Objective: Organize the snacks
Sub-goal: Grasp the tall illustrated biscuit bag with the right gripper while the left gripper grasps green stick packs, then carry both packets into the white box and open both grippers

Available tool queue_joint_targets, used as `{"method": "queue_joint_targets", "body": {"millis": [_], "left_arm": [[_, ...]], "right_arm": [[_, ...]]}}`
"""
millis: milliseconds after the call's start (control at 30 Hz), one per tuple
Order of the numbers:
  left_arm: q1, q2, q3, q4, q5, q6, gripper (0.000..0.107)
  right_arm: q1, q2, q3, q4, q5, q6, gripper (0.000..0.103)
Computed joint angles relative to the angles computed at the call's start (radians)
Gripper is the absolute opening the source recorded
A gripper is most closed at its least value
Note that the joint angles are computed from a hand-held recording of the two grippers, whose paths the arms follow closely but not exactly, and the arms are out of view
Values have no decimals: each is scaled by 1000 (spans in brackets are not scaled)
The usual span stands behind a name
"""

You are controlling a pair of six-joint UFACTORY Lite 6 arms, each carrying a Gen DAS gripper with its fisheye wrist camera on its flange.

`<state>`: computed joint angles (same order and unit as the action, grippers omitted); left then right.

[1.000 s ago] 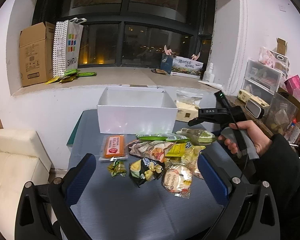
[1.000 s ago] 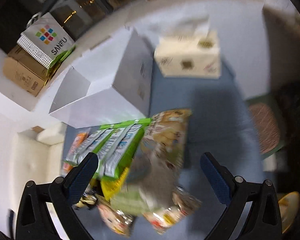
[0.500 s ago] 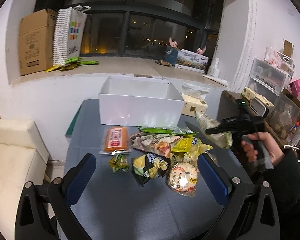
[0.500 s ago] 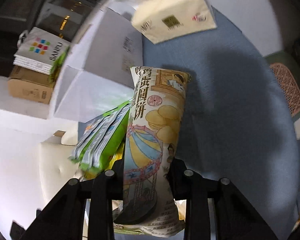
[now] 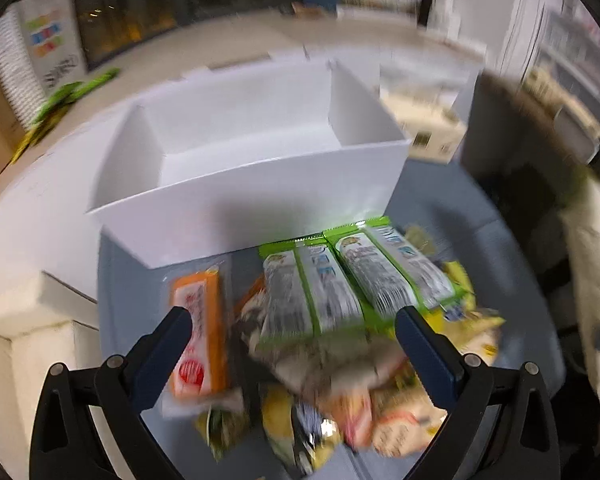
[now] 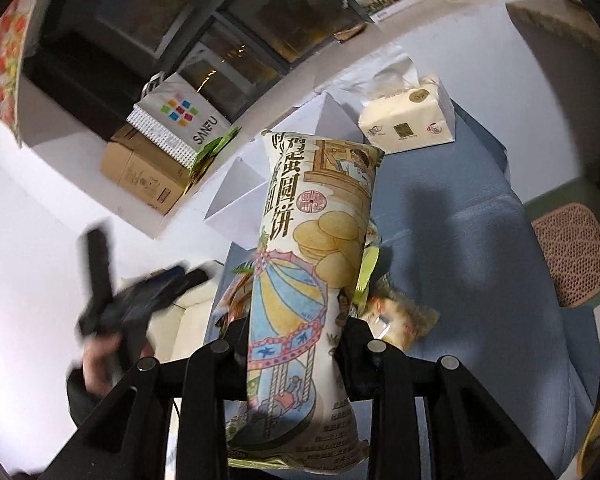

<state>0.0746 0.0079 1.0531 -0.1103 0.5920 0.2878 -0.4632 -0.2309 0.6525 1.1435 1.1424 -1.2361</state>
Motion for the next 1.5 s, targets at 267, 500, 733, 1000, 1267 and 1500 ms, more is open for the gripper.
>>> {"method": "queue_joint_targets", "body": {"millis": [267,500,733,1000,1267,1500], "left_arm": [[-45,359,259,134,87,-140,103],[-24,360,222,53,76,-61,63],[65,68,-15,-163,-21,181,61],[384,-436,-321,-655,46,737,61],[420,-211,-28,-865,7,858,61],[278,294,466,-625,-171,613,61]], "right_arm": [[-63,-33,-70,-36,30,-42,32],[-56,-10,-84,-40,13,-51,32],[-30,-37,-93,-44,1,-38,32],[48,-80,-98,-10,-49,-15,32],[392,70,171,46,-289,114,32],[688,576,876,-294,-549,590,32]]}}
